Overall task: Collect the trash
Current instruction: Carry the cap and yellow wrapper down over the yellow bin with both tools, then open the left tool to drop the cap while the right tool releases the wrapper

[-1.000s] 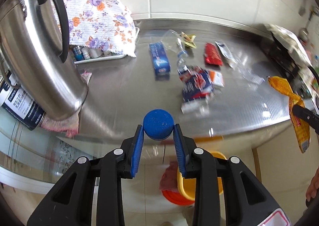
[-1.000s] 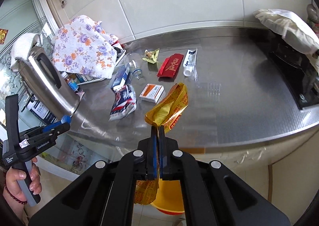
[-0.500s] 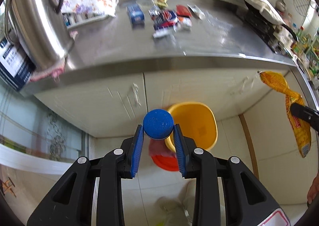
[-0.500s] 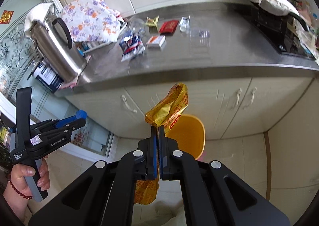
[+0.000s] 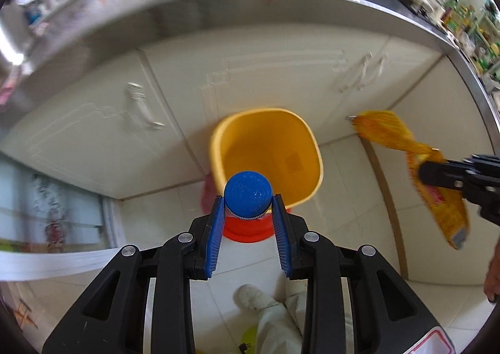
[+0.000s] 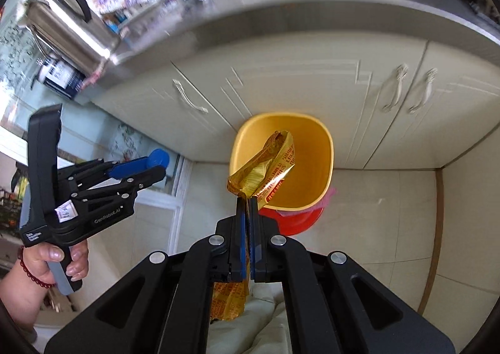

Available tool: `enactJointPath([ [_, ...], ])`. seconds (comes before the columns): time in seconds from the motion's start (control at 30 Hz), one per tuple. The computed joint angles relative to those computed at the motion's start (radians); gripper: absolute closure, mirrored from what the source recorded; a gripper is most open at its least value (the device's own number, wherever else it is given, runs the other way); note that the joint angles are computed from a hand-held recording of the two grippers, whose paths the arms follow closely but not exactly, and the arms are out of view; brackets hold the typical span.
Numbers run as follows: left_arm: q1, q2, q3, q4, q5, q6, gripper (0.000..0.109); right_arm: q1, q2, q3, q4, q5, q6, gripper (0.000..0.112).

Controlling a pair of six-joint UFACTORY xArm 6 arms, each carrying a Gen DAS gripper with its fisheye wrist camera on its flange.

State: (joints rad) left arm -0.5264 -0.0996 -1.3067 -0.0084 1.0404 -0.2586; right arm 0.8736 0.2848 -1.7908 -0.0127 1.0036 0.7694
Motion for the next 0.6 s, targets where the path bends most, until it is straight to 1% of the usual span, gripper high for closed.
enactJointPath([
  [0.03,0.005,0.017,0.004,-0.034,-0.018,0.03,0.078,-0.017,0.008,0.028,0.044,-0.036,-0.041,0.11],
  [0.13,0.021,0.09,0.01,-0.155,-0.081,0.149,0.078,-0.054,0.045,0.064,0.153,-0.097,-0.141,0.11],
  [0.23,0.025,0.164,-0.007,-0.192,-0.1,0.214,0.078,-0.088,0.119,0.047,0.238,-0.118,-0.239,0.11],
  [0.33,0.029,0.267,-0.066,-0.216,-0.088,0.254,0.078,-0.117,0.212,-0.007,0.297,-0.123,-0.295,0.11],
  [0.47,0.042,0.345,-0.104,-0.234,-0.076,0.286,0.078,-0.146,0.33,-0.08,0.363,-0.136,-0.327,0.11],
  [0.6,0.055,0.405,-0.136,-0.24,-0.058,0.273,0.078,-0.16,0.398,-0.109,0.408,-0.156,-0.348,0.11],
])
